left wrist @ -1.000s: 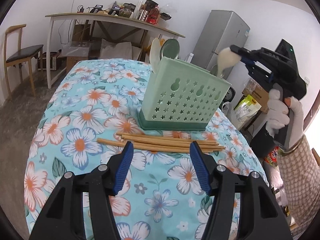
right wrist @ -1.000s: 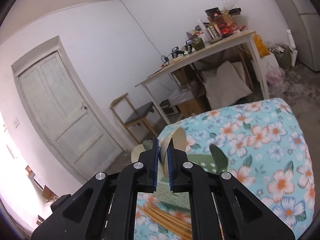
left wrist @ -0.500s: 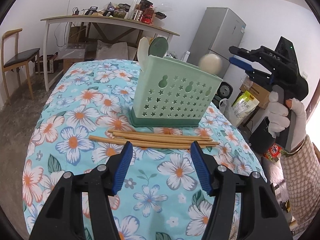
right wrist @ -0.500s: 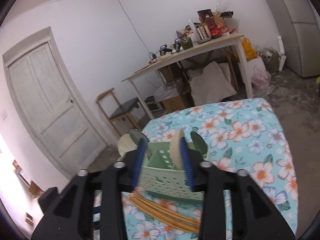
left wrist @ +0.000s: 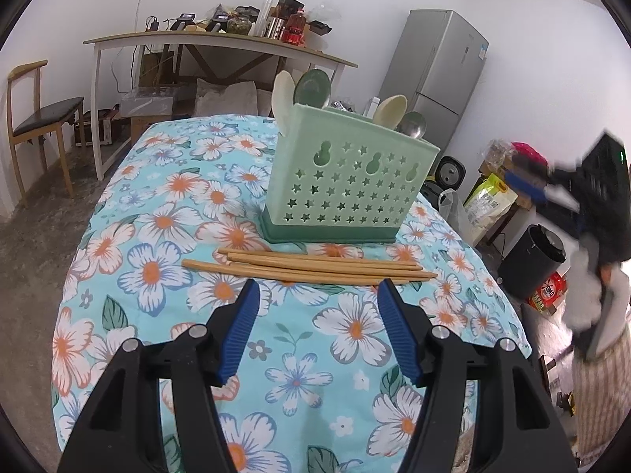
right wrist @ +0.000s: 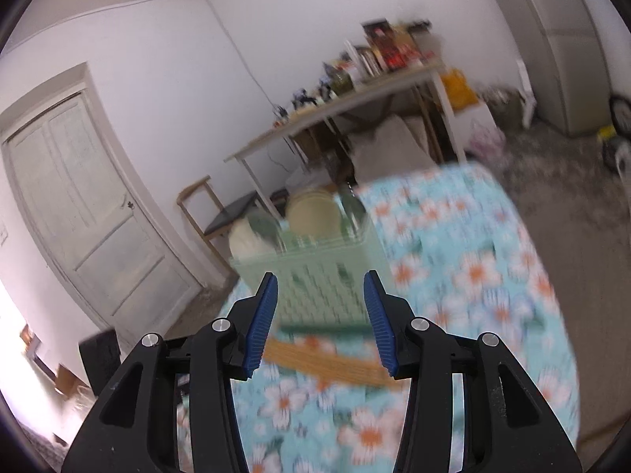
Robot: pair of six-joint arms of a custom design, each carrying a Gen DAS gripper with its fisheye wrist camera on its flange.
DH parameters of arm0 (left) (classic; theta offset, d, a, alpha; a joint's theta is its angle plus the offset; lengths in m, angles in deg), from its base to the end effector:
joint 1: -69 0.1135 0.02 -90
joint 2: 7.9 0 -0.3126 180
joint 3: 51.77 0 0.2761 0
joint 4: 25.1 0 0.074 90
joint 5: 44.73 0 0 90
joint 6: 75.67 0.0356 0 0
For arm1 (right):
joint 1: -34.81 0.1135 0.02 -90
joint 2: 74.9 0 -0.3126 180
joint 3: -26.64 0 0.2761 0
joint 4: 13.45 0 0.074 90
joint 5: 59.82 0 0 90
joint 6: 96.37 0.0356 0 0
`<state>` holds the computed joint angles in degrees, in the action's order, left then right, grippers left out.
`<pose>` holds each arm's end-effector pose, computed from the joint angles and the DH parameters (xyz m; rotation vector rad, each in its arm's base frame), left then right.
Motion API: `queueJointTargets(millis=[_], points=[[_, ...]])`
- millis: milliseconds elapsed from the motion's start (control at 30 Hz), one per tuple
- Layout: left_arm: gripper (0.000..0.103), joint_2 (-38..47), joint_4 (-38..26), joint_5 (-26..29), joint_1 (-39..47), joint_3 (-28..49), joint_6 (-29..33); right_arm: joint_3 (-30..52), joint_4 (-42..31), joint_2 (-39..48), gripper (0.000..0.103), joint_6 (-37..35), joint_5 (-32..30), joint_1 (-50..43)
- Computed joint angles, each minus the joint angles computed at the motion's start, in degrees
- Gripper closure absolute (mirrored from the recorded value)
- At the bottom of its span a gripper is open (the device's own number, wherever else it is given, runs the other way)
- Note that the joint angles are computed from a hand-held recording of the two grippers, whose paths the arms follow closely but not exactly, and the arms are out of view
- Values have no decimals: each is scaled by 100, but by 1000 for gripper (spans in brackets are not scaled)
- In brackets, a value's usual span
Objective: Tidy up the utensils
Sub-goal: 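Grasp one wooden chopstick from the pile with the left tool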
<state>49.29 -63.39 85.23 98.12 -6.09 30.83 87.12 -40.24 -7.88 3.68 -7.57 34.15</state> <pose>0.1741 0.0708 0.2438 0.0494 2.2289 -0.4271 0.2578 0.0188 0.3137 -0.1880 2.1102 0.8019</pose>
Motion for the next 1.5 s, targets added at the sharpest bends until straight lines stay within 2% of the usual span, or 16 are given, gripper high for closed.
queueJointTargets(millis=[133,333,500,633,833,1033,1267,1500], points=[[43,13,167,-244,-251,-47,-201,-591,-131,-33,58,181,86,-18],[43,407,407,-953,-748,11,-679,-1207,143,-24,58,413,238,39],[43,907,470,-929,-671,182,-1241,-1342,129,-21,58,321,20,-156],[44,1552,329,-438,-372,383,-1696,-1353,81,3,58,252,-127,-254],[60,2379,181,464,-114,585,-2301,-1398,255,238,58,239,-372,-449],[75,2929,600,1073,50,596,-3277,-1409,369,462,58,227,-523,-518],[86,3381,1457,1285,3,592,-4481,-1401,441,601,58,234,-592,-564],[92,3430,1969,1025,-154,488,-5079,-1437,492,646,58,278,-606,-614]])
